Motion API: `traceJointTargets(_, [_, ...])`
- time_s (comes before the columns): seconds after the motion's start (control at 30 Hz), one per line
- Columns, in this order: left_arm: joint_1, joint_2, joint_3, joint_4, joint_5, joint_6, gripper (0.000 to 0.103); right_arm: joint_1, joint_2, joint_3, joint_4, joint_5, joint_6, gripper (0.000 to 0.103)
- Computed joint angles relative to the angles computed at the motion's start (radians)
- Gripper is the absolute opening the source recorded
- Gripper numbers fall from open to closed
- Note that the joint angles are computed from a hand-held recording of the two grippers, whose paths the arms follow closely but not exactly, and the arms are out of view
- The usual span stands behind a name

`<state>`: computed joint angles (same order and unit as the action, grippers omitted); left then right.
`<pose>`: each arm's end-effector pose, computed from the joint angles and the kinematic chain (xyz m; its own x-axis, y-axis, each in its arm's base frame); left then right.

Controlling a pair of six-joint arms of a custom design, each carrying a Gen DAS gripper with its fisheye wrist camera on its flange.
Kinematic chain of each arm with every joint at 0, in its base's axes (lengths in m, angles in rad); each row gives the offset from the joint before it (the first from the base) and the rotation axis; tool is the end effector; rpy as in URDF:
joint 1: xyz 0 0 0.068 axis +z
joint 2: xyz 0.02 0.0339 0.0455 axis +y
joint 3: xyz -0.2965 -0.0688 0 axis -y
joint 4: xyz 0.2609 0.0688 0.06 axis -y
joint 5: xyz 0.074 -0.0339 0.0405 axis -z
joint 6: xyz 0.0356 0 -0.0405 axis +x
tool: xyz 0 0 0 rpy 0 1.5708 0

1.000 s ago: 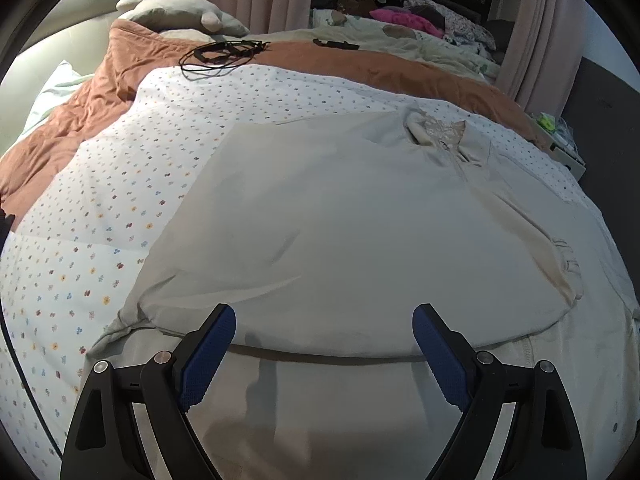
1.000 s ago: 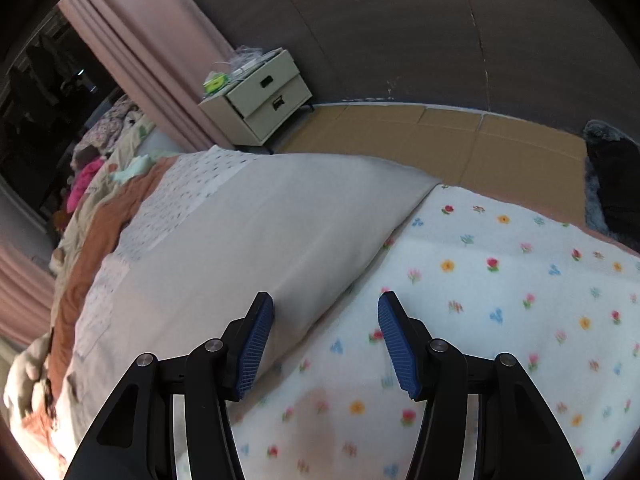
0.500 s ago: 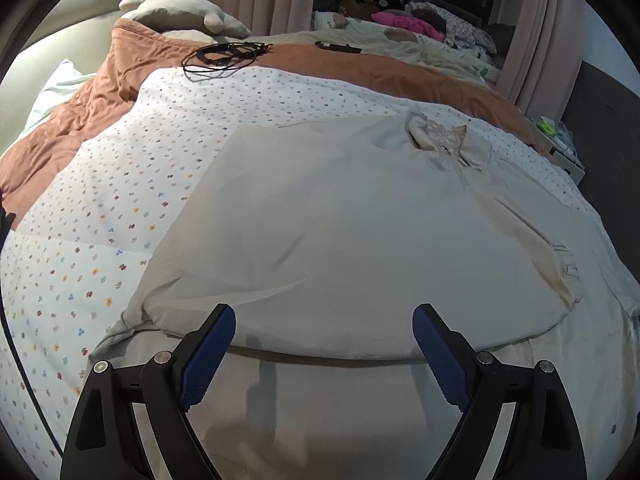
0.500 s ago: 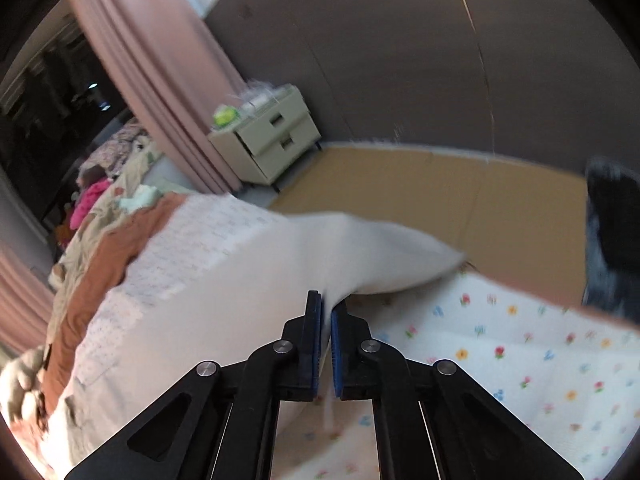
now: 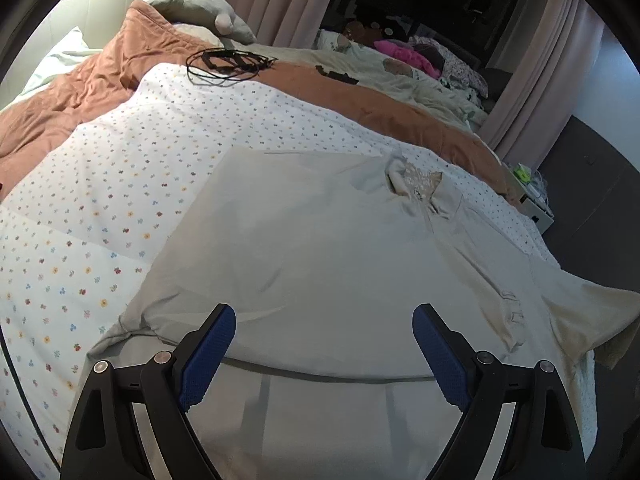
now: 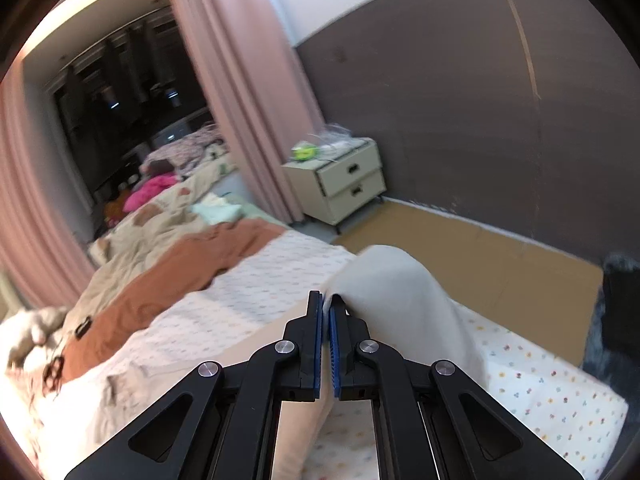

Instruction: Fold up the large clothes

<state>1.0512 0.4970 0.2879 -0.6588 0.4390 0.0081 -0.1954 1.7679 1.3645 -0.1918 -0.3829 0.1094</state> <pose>0.0607 0.0756 0.1784 -0.3841 -0.6567 -0.6490 -0.6462 0.6933 -0.3190 0.4246 -0.0705 0.2970 -0.5602 0.2141 -0.8002 -0.0626 0.9523 0.2986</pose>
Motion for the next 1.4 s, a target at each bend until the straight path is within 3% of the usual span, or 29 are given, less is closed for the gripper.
traceJointTargets(0.17, [0.237, 0.071, 0.054, -0.072, 0.182, 0.153, 0.091, 0.095, -0.093, -0.008, -0.062, 0.028, -0.026, 0.004])
traceJointTargets(0.3, [0.339, 0.139, 0.083, -0.100, 0.255, 0.234, 0.091, 0.184, -0.147, -0.022, -0.100, 0.049, -0.047, 0.004])
traceJointTargets(0.63, [0.432, 0.192, 0.115, -0.154, 0.319, 0.331, 0.091, 0.451, -0.271, -0.178, -0.104, 0.092, -0.115, 0.004])
traceJointTargets(0.9, [0.458, 0.223, 0.125, -0.166, 0.336, 0.363, 0.091, 0.693, -0.202, -0.302, -0.142, 0.160, -0.206, 0.005])
traceJointTargets(0.97, [0.466, 0.229, 0.128, -0.170, 0.336, 0.372, 0.091, 0.731, -0.147, -0.300, -0.210, 0.122, -0.223, 0.010])
traceJointTargets(1.0, [0.467, 0.230, 0.128, -0.169, 0.335, 0.373, 0.091, 0.739, -0.127, -0.296, -0.240, 0.107, -0.226, 0.018])
traceJointTargets(1.07, [0.470, 0.235, 0.128, -0.168, 0.335, 0.373, 0.091, 0.737, -0.120, -0.317, -0.262, 0.069, -0.233, 0.039])
traceJointTargets(1.13, [0.470, 0.238, 0.127, -0.165, 0.334, 0.372, 0.091, 0.718, -0.165, -0.369, -0.231, 0.068, -0.228, 0.069])
traceJointTargets(1.27, [0.456, 0.233, 0.124, -0.164, 0.327, 0.369, 0.091, 0.621, -0.235, -0.419, -0.236, 0.004, -0.240, 0.071])
traceJointTargets(1.4, [0.448, 0.227, 0.122, -0.162, 0.320, 0.369, 0.091, 0.529, -0.213, -0.444, -0.227, 0.070, -0.215, 0.071])
